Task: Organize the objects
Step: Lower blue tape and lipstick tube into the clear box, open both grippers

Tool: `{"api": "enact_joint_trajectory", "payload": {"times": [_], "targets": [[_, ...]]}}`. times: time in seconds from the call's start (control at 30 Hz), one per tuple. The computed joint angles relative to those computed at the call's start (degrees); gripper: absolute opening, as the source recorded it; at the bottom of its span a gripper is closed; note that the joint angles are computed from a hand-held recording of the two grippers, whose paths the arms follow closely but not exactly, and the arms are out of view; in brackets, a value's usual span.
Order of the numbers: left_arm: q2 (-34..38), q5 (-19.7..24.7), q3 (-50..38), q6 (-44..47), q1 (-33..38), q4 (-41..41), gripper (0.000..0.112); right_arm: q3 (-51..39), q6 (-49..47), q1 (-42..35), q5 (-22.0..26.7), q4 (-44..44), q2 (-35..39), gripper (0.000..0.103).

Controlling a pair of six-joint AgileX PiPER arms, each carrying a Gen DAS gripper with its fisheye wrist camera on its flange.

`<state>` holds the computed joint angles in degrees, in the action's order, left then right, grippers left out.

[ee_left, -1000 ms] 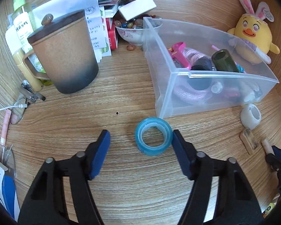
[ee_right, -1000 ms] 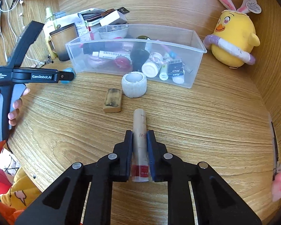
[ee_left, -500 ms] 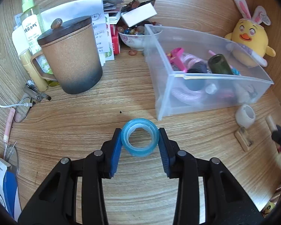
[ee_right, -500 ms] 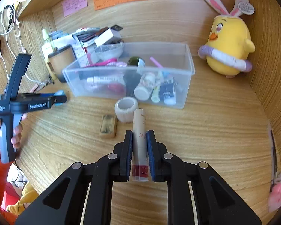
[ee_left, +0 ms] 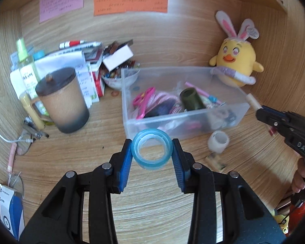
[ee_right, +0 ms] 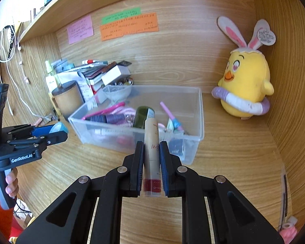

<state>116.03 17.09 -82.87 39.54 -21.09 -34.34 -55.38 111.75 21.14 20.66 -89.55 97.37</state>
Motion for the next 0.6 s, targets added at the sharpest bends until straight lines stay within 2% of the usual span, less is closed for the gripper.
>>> {"api": "enact_joint_trajectory", "payload": {"times": [0.17, 0.33, 0.47, 0.6], "targets": [[0.5, 0.6, -2.9, 3.4, -0.6, -4.7, 0.038, -2.8, -2.0, -1.2, -0.3, 0.0, 0.2, 0.014], [2.9, 1.8, -8.8, -2.3, -1.9, -0.4, 0.038, -7.1, -7.0, -2.3, 0.0, 2.8, 2.0, 0.014], [5.8, 3.9, -14.1, -7.3, -2.7, 4.0, 0.038, -11.4, -14.9, -4.6, -1.8, 9.7, 5.3, 0.014], [10.1, 8.3, -21.7, -13.1, -2.8, 8.9, 0.038, -15.5, -26.1, -6.7, -3.2, 19.8, 8.4, 0.014]]}}
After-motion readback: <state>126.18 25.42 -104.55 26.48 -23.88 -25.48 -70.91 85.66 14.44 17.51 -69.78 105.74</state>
